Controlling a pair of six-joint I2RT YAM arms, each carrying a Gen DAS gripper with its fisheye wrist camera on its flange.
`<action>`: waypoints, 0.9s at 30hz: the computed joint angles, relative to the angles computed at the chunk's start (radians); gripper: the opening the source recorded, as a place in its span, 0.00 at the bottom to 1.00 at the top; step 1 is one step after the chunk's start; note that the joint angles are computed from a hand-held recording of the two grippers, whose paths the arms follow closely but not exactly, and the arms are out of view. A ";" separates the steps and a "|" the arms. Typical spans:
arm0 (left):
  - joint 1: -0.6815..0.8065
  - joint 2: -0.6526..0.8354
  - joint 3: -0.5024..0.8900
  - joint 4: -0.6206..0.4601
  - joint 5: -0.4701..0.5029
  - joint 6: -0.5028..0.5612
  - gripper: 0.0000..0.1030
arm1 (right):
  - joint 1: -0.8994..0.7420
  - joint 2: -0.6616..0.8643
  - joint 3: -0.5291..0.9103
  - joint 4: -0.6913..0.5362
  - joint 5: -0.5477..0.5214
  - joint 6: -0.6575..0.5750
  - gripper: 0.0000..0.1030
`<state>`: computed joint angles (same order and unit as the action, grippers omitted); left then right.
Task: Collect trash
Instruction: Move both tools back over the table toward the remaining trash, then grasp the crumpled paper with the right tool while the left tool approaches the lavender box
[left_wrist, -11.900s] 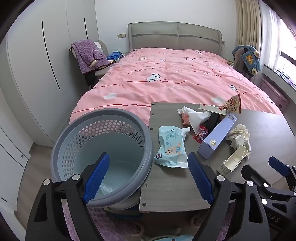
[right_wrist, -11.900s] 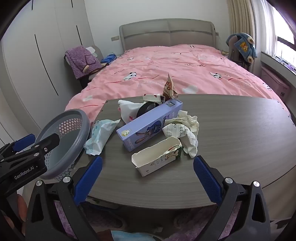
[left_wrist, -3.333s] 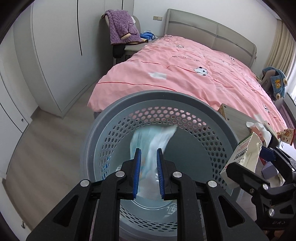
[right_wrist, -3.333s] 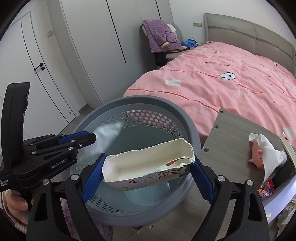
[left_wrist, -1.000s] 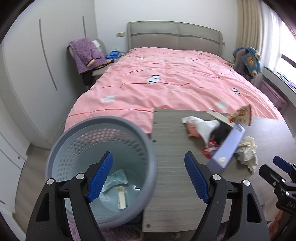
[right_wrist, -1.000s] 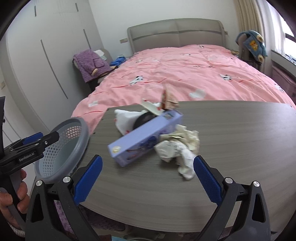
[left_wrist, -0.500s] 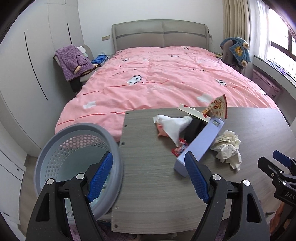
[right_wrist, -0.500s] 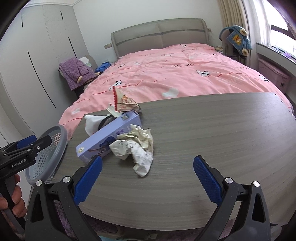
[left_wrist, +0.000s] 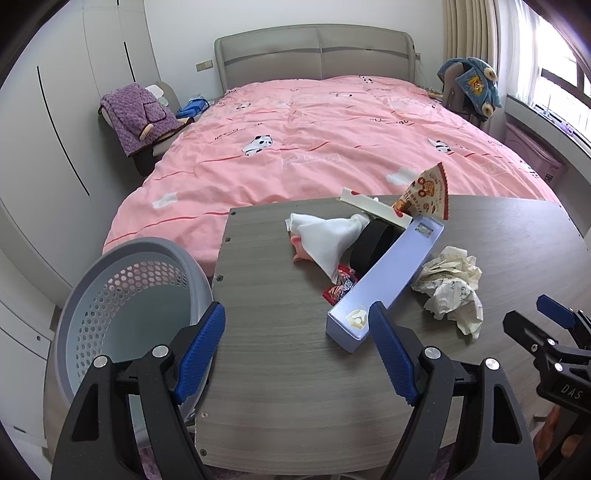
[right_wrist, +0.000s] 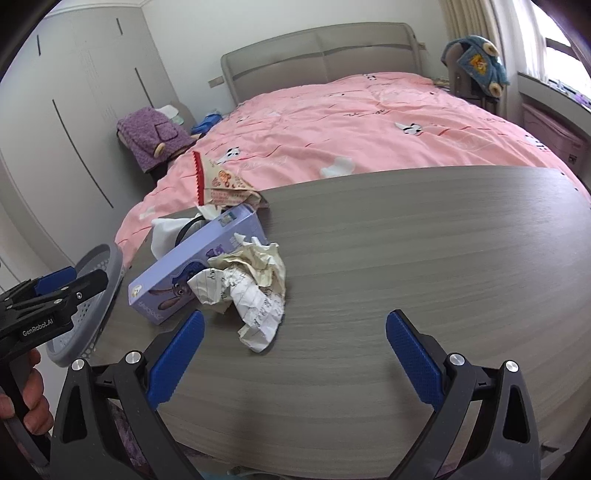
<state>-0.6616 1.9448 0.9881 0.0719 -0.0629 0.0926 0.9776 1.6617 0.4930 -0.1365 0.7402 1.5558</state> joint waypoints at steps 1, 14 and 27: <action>0.002 0.003 0.003 -0.003 0.001 -0.001 0.74 | -0.011 0.007 0.000 0.023 -0.007 -0.027 0.94; 0.086 -0.005 0.023 -0.002 -0.004 -0.011 0.74 | -0.173 0.124 0.044 0.244 -0.159 -0.344 0.94; 0.113 0.012 0.032 -0.012 0.032 -0.002 0.74 | -0.236 0.206 0.152 0.182 -0.215 -0.417 0.93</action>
<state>-0.5488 1.9571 1.0201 0.0602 -0.0312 0.0906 0.7416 1.8675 0.6452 0.0459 0.5251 1.1388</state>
